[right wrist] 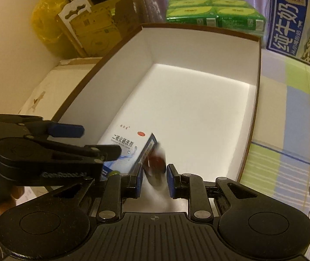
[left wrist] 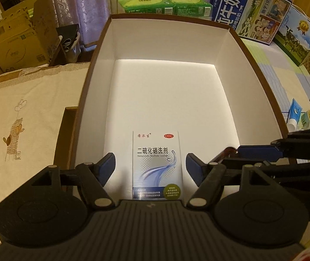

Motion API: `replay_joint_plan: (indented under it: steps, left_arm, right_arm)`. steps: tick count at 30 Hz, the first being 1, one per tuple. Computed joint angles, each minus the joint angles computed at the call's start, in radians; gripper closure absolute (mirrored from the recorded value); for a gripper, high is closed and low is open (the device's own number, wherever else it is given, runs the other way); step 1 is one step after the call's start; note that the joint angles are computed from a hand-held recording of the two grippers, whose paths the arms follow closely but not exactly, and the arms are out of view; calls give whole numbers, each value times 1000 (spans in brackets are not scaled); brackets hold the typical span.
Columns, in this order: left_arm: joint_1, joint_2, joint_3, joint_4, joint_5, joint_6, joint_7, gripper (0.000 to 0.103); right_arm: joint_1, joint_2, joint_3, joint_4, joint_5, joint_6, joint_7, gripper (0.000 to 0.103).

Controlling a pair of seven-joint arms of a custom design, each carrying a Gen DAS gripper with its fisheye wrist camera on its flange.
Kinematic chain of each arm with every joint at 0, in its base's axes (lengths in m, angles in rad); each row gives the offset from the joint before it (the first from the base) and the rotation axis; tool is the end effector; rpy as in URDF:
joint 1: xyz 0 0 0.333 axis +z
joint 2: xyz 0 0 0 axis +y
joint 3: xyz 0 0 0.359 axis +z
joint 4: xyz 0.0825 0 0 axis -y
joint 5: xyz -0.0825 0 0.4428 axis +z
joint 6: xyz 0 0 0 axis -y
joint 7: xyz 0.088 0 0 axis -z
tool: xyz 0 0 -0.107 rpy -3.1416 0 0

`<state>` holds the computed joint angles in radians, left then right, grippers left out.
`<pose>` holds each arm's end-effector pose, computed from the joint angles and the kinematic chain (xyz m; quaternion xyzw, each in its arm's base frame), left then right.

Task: Organize rigid objects
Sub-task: 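Open the left tool to drop the medicine box while the right tool releases the bottle inside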

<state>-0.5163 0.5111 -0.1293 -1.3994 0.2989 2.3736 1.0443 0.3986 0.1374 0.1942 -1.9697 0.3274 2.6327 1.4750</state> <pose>0.6694 -0.4716 0.4825 -0.5926 0.7658 -0.2065 0.1406 0.5732 0.3706 0.4739 -0.8081 0.5152 -0.0226 0.2846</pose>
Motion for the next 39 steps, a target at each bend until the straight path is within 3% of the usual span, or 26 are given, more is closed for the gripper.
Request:
replay_joint_plan:
  steps: [6,39]
  left_arm:
    - [1,-22,3,-24,12,15,-13,35]
    - [-37,-148,-9,-142,159,84,-155,34]
  right_arm:
    - [2,-11,0,-9,8,6,0,65]
    - [61,-200,-57,-181,114,118,-61,54]
